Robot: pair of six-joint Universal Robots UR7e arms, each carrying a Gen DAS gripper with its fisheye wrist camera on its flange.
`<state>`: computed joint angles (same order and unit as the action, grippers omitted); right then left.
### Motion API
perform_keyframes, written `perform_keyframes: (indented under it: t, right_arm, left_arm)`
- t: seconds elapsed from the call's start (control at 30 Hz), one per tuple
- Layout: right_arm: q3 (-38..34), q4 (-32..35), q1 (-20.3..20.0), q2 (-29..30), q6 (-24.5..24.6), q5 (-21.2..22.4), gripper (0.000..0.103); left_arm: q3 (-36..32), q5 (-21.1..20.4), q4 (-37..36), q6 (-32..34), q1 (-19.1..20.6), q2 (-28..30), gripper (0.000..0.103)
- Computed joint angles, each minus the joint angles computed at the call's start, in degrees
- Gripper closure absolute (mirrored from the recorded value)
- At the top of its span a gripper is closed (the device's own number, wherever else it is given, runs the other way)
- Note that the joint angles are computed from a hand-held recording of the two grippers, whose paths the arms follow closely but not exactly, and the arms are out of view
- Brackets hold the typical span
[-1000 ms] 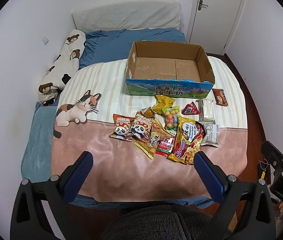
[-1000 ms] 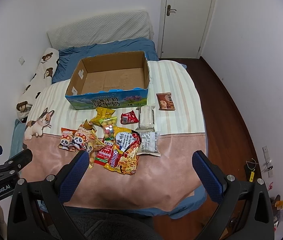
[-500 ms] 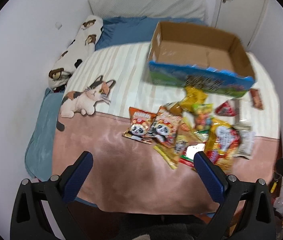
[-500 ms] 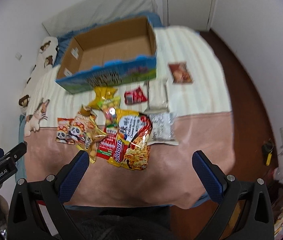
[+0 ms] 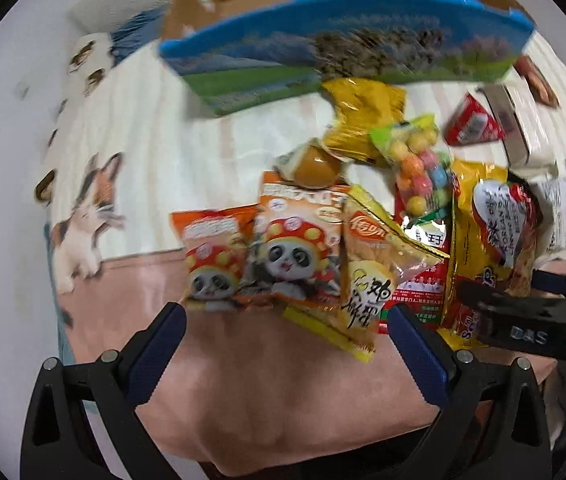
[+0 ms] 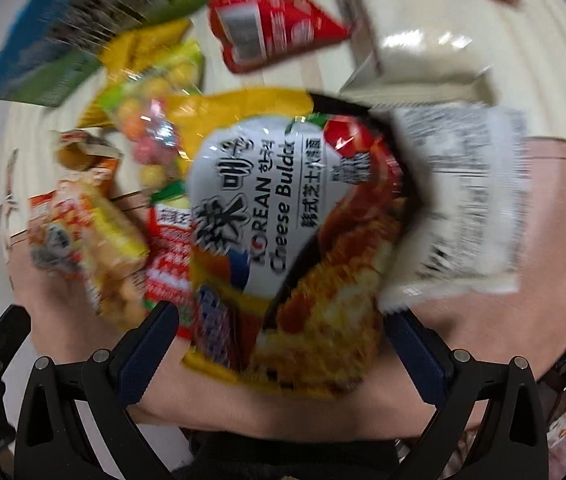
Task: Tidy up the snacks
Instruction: 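Grasp the Cheese Buldak noodle pack with the right gripper while the left grasps a yellow bag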
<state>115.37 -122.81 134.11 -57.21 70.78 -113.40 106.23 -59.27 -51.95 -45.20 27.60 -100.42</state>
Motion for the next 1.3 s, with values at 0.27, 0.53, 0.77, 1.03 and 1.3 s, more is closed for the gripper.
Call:
perform_keyframes:
  t: [0.27,0.53,0.77,1.03,1.3]
  right_arm:
    - [7.17,-7.74,-0.45,-2.89,1.86,0.12,0.015]
    - [11.74,-15.23,-3.12,-2.47,-0.19,2.76,0.014]
    - [8.76,-9.58,-0.58,-0.26,-0.15,3.74,0.022]
    - [8.65,-12.59,-0.41,5.37,1.03,3.04,0.015]
    - [3.77,-7.07,2.49,9.44,6.27,-1.91,0.017]
  left_arm:
    - [5.92,-1.05,-11.71,15.17,2.36,-0.45,0.026]
    - [9.23,-4.43,-14.58,17.06,6.99,1.14,0.062]
    - [6.11,-8.59,-6.66,2.25,12.10,-4.54,0.062]
    - [8.99,-5.82,-9.57,8.94,15.92,-8.85,0.057]
    - [9.61,-6.22,-11.53,6.93,11.04,-10.68,0.068]
